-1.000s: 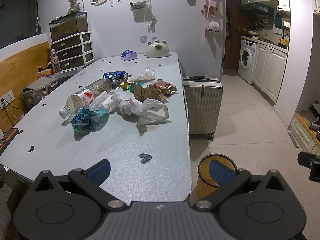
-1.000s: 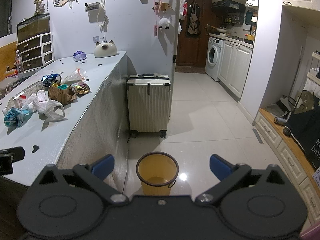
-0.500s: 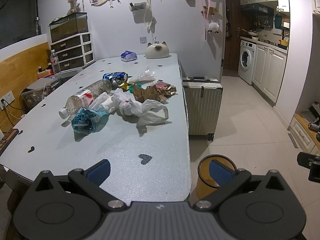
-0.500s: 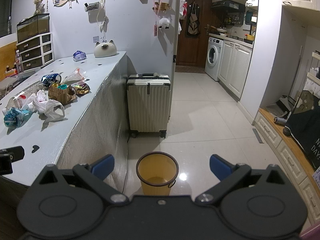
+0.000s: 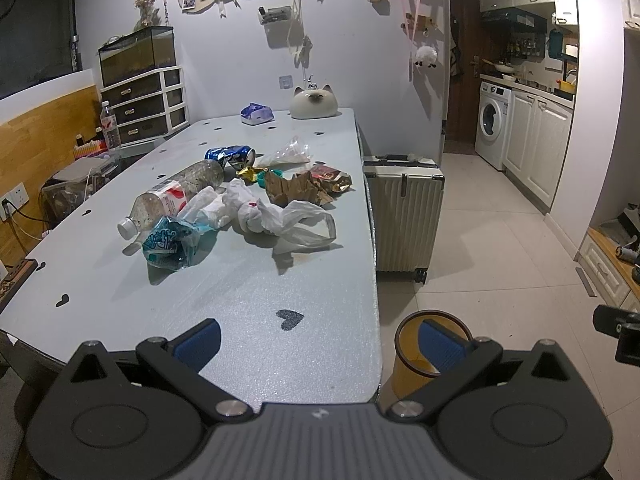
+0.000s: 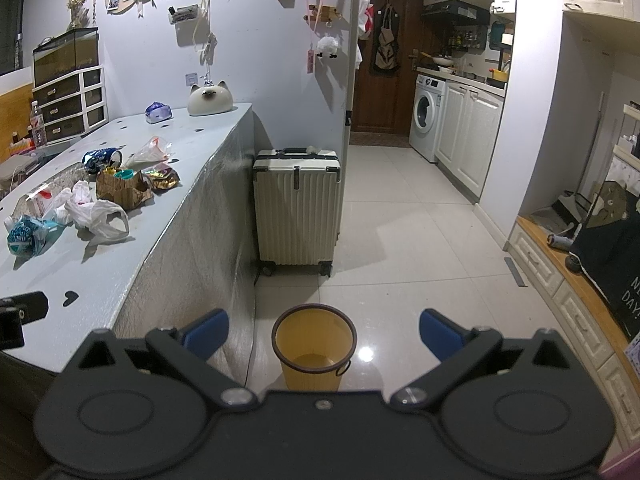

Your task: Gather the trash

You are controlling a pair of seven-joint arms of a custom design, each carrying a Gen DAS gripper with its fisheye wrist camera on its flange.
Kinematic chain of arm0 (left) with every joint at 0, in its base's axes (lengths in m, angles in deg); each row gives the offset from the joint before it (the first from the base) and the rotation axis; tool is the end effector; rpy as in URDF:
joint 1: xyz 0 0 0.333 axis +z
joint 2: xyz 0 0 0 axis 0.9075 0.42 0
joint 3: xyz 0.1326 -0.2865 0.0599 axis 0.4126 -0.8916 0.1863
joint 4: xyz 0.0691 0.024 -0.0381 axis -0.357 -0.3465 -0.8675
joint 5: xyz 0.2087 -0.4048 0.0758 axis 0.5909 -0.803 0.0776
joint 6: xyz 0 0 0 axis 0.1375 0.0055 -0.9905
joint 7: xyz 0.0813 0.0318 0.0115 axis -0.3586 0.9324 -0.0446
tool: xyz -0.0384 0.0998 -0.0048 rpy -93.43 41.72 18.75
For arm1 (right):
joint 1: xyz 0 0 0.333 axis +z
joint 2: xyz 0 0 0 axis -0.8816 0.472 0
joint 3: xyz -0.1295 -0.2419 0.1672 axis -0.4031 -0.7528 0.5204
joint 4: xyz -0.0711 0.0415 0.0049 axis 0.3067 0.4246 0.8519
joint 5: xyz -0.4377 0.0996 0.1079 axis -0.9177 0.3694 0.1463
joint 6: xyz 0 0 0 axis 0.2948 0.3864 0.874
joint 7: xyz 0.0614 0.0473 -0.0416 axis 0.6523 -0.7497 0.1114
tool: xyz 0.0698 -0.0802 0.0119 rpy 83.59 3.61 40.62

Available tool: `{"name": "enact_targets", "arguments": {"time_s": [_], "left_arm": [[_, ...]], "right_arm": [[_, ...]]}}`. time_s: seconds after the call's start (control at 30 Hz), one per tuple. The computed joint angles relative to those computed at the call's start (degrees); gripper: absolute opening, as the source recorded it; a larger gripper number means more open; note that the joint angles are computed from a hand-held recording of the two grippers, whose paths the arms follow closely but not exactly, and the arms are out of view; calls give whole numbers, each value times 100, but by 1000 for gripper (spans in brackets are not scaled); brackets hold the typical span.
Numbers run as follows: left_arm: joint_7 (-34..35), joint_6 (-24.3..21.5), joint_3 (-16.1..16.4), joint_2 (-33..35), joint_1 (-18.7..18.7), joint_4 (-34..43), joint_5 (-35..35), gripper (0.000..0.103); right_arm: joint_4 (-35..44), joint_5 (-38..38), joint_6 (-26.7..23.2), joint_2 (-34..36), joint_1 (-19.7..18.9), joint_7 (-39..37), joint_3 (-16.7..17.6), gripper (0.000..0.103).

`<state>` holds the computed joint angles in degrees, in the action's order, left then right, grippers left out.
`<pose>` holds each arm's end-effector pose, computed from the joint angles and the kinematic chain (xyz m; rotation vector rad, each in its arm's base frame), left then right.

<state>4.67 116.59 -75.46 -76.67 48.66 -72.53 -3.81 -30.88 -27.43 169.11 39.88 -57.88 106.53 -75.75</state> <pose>0.6013 -0.3290 0.7352 -1.5764 1.7453 -0.7827 0.5513 0.1536 0.7130 -1.5098 1.8604 -0.9643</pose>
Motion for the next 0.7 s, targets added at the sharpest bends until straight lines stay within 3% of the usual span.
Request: {"name": "enact_targets", "arguments": {"time_s": [0.33, 0.7], "left_arm": [[-11, -180, -28, 40, -78, 201, 32, 103], [-68, -14, -20, -75, -57, -34, 51, 103]], "right_arm": [[-7, -31, 4, 10, 9, 44, 10, 103], [-13, -88, 14, 34, 23, 127, 25, 103]]}}
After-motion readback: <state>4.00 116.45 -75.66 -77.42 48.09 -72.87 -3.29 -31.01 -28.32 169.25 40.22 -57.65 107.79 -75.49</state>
